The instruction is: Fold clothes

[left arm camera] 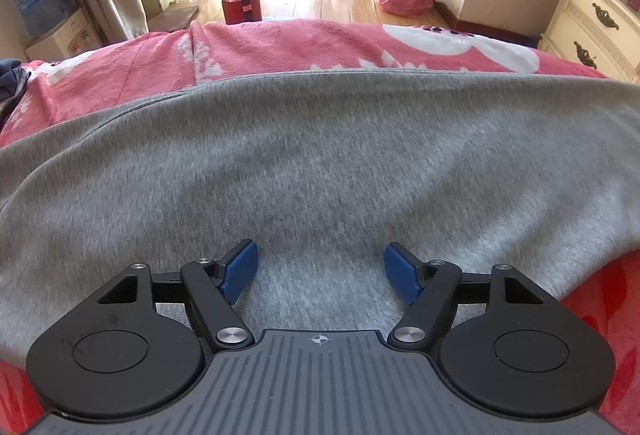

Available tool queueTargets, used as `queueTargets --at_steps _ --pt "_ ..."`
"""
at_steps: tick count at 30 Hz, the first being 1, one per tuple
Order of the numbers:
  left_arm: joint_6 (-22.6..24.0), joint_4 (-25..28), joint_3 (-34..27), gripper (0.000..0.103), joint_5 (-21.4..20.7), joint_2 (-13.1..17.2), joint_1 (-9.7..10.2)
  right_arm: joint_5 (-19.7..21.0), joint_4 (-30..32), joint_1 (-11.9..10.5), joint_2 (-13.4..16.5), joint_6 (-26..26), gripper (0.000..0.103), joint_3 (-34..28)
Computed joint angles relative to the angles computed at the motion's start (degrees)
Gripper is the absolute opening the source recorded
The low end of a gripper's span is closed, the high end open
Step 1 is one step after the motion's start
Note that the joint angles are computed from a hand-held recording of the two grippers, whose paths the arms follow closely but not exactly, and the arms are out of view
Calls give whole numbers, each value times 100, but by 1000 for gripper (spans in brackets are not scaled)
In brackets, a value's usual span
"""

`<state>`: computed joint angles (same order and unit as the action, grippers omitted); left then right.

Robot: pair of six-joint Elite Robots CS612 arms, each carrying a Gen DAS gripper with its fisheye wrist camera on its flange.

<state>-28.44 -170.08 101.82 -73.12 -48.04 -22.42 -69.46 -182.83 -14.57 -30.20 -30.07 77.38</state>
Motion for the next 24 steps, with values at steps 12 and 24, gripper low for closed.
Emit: queueTargets --at_steps 12,24 --pt "80 -136 21 77 -38 31 31 -565 405 -176 446 1483 15 -1170" --pt "68 2 -25 83 -13 34 32 -1486 738 63 576 2418 18 -1470"
